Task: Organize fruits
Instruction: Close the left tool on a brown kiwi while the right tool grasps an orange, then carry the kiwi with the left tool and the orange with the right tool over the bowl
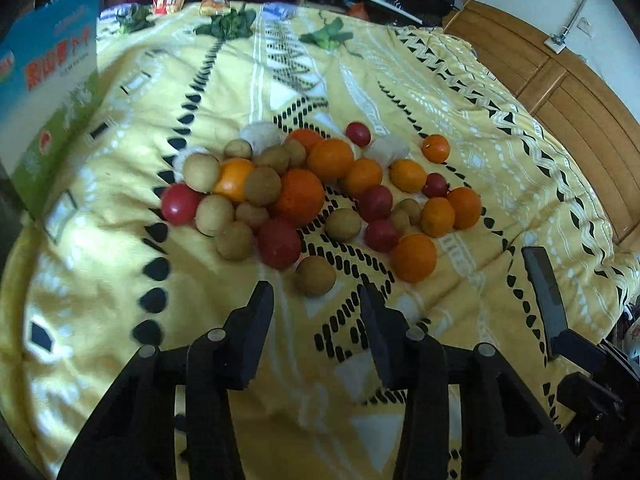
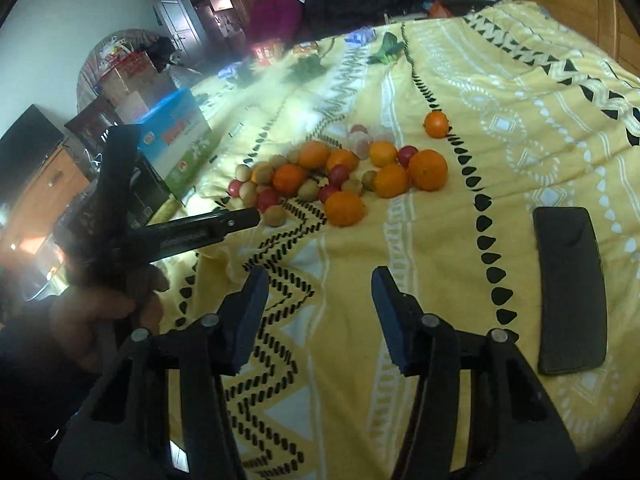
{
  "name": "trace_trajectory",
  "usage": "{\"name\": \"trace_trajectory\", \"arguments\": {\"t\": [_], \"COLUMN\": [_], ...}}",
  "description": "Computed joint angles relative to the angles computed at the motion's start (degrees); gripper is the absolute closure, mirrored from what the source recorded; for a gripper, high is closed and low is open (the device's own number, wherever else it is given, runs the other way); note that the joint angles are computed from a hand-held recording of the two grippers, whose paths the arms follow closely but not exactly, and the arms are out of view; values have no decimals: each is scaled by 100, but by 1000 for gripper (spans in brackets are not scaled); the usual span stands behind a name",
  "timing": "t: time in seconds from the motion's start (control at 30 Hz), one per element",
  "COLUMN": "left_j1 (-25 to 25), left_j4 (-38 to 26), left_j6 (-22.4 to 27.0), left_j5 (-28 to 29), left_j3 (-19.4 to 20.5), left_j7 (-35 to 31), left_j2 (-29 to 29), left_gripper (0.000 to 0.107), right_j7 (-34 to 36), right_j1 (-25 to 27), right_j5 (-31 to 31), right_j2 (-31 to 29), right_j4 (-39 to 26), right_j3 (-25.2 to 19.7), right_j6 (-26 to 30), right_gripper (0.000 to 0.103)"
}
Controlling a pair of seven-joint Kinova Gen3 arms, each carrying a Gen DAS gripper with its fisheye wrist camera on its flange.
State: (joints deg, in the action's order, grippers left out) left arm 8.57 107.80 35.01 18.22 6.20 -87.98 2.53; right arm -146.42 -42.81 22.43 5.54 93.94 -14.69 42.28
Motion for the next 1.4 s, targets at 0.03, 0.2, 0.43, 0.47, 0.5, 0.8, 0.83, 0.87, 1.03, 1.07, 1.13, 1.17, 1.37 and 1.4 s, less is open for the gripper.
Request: {"name": "trace_trajectory", "arguments": {"t": [0.03, 0.2, 0.43, 0.47, 0.5, 0.8, 0.83, 0.87, 1.03, 1.07, 1.13, 1.17, 1.37, 1.4], "left_j1": [14, 137, 8, -28, -55, -119, -104, -81, -12, 7, 38, 36, -261, -316], "left_j4": [-16, -26, 49, 109, 137, 226, 210, 210, 166, 159, 148, 138, 75, 65], "left_j6": [-42, -351, -516, -556, -565, -519, -494, -496, -452, -452, -457, -441, -186, -119], "left_j5": [5, -335, -180, -63, 48, 654, 627, 585, 403, 292, -43, -203, -1070, -1129], "left_j3": [14, 46, 115, 126, 130, 67, 61, 59, 21, 13, 12, 8, -25, -99], "left_j7": [11, 365, 90, -48, -169, -733, -697, -640, -422, -312, 5, 163, 997, 1039], "left_j2": [100, 319, 317, 252, 220, 81, 77, 56, -204, -291, -523, -664, -1558, -1722], "left_gripper": [61, 61, 84, 84, 84, 84, 84, 84, 84, 84, 84, 84, 84, 84], "right_j7": [56, 246, 342, 345, 361, 1111, 1190, 1251, 1408, 1333, 1115, 1064, 1334, 1420], "right_j1": [37, 194, 295, 308, 330, 612, 659, 706, 587, 499, 227, 89, -801, -903], "right_j5": [-55, -201, 81, 111, 114, -564, -677, -778, -835, -745, -426, -267, 674, 731], "right_j2": [8, 125, 553, 681, 818, 1754, 1789, 1778, 1623, 1562, 1435, 1364, 1553, 1617], "right_j4": [8, -65, -676, -828, -972, -1877, -1891, -1836, -1805, -1780, -1799, -1851, -2866, -3042], "right_j3": [13, 122, 447, 515, 582, 900, 896, 893, 946, 977, 1026, 1010, 859, 845], "right_j6": [-7, -1, 385, 499, 581, 885, 871, 795, 811, 779, 814, 882, 1666, 1738], "right_gripper": [49, 49, 49, 49, 49, 49, 50, 50, 59, 59, 59, 59, 59, 59]}}
